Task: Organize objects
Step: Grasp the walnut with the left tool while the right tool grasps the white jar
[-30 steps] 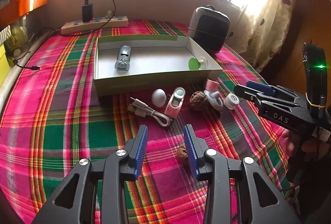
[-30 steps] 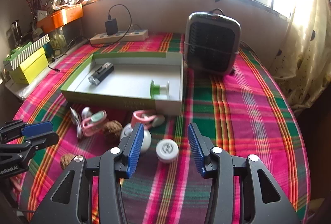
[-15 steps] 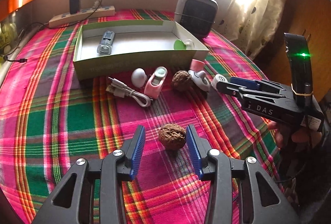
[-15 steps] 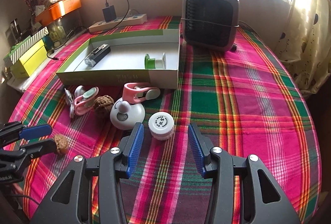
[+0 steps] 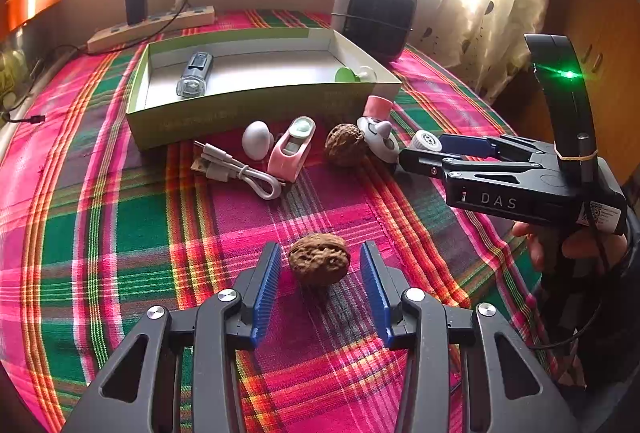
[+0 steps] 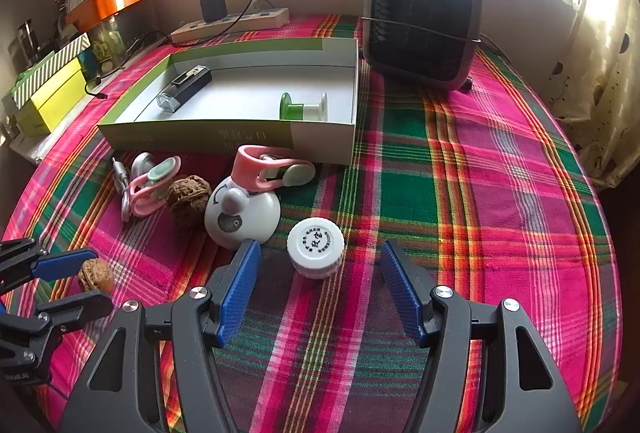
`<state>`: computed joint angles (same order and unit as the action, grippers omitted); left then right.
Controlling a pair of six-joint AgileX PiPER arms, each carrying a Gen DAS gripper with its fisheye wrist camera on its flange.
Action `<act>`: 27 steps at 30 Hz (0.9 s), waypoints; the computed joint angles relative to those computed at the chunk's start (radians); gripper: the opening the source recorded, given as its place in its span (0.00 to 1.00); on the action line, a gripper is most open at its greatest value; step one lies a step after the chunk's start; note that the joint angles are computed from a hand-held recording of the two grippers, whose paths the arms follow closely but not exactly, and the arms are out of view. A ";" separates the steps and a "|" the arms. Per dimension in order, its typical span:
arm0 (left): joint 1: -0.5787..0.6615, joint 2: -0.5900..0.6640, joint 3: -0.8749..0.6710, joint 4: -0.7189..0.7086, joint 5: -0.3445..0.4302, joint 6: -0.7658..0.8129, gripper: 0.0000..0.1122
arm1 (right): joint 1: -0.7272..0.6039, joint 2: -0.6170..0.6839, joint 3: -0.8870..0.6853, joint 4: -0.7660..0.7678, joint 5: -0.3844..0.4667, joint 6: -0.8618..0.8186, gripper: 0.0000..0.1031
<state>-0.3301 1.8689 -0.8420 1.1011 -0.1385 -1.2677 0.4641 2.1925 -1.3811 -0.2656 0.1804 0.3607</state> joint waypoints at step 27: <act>0.000 0.009 -0.009 -0.116 0.021 0.108 0.26 | 0.010 0.012 -0.027 -0.150 0.024 0.135 0.32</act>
